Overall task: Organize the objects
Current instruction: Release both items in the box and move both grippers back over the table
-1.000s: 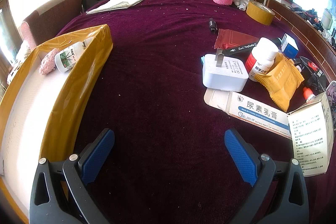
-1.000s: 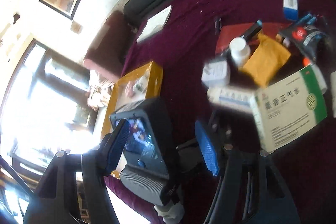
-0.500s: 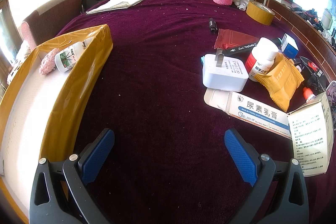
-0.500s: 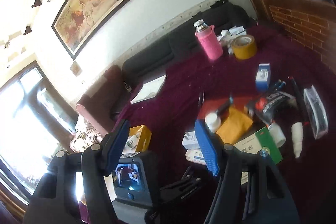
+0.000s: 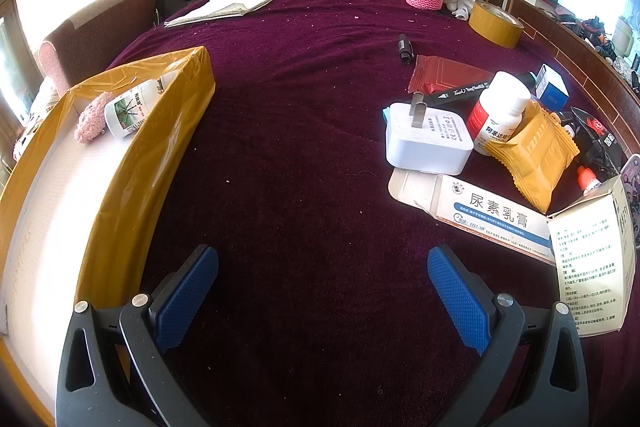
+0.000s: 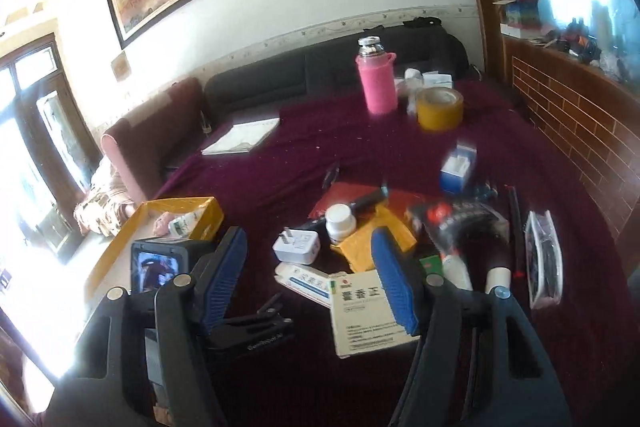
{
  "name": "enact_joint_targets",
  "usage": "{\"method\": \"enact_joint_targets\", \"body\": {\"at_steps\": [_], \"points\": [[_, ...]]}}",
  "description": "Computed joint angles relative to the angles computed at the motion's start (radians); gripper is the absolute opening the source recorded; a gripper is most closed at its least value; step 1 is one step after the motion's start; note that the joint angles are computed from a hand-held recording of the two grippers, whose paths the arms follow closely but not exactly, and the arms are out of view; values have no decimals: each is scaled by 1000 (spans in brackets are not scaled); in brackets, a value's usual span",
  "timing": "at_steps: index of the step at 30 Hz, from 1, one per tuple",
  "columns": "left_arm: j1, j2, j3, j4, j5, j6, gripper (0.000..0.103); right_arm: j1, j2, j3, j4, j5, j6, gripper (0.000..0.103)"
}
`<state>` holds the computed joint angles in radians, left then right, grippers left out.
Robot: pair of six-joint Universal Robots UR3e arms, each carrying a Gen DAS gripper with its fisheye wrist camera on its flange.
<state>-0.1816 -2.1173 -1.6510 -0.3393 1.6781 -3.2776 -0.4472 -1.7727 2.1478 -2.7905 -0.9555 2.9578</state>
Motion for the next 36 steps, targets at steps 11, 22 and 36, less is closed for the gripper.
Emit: {"method": "enact_joint_targets", "body": {"at_steps": [11,22,36], "points": [[2,2,30,-68,-5,2,102,-345,-215,3,250,249,-292,100],[105,161,-127,22,-237,53,98,-504,-197,-196,399,309,-290,100],[90,5,263,-187,-178,147,99,-320,98,-75,82,-216,-126,103]]}}
